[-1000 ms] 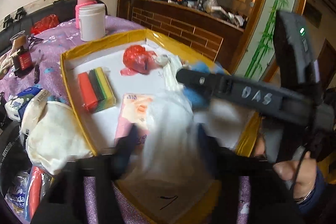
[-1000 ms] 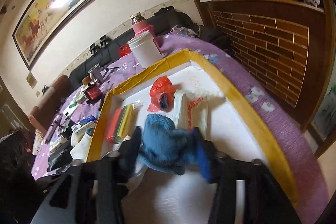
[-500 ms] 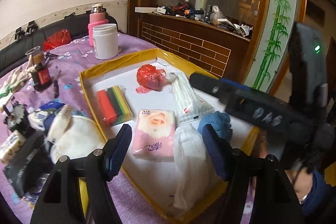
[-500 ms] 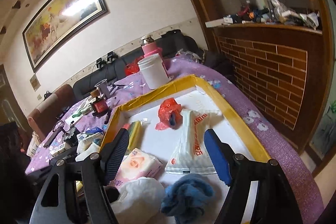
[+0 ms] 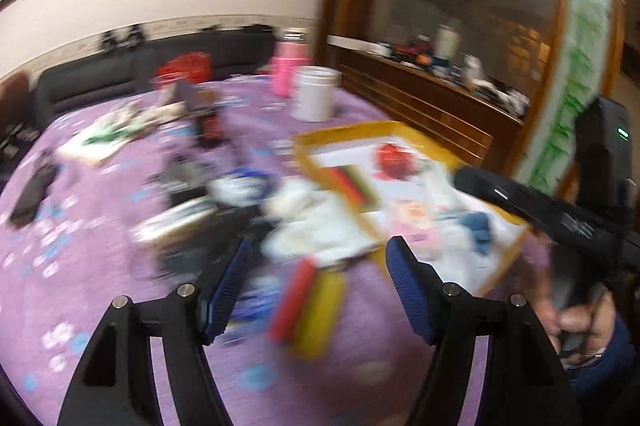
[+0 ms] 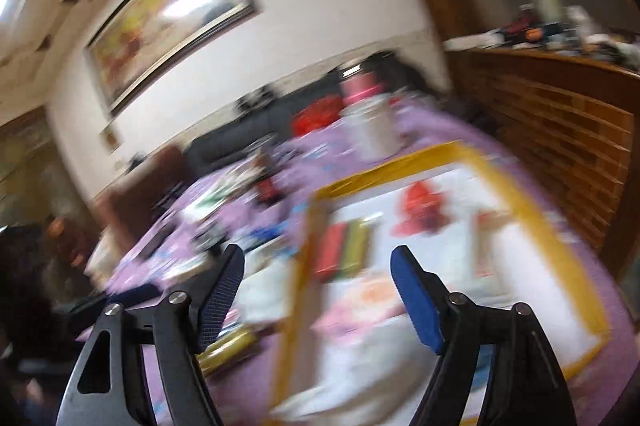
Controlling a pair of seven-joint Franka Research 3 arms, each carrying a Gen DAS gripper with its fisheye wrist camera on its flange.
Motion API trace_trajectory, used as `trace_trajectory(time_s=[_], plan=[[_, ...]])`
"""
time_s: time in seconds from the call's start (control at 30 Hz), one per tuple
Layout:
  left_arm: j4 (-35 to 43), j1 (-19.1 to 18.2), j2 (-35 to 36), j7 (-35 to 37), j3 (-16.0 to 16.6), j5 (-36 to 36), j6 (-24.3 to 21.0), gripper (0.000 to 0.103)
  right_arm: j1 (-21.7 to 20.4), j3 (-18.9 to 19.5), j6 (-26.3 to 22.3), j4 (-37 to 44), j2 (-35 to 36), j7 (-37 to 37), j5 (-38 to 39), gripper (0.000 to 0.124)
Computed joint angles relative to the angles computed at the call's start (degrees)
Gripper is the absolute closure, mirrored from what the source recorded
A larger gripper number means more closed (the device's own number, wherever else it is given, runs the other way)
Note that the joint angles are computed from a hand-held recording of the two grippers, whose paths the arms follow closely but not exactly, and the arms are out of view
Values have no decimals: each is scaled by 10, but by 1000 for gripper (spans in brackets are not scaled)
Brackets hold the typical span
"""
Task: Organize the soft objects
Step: 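Withdraw both grippers from the tray back over the table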
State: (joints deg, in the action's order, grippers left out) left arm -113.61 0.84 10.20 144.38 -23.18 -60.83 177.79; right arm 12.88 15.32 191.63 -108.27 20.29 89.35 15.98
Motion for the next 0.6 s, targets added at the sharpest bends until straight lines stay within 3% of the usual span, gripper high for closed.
trace_trajectory(time_s=[0.03,0.13,0.23,0.3,0.37,0.47,0.6], plan=[[-9,12,-6,4,3,-17,-1,34,8,1,-24,11,3,-15,-6,39],[-30,13,-8,-51,43,11,1,34,-29,72,-108,50,28,-61,-19,33],[-47,24,-2,-99,56,56,14,34,-5,69,-218,108,57,-70,-6,33],[-48,60,4,-67,26,19,18,34,24,46,-271,137,73,-59,-6,33],[-33,98,7,-10,2,-61,-29,34,84,-22,-321,166,86,0,-41,33],[-18,117,8,55,10,-163,-94,34,142,-93,-379,216,111,69,-67,33],[-19,108,-1,99,32,-235,-127,34,167,-132,-399,268,141,138,-86,32]])
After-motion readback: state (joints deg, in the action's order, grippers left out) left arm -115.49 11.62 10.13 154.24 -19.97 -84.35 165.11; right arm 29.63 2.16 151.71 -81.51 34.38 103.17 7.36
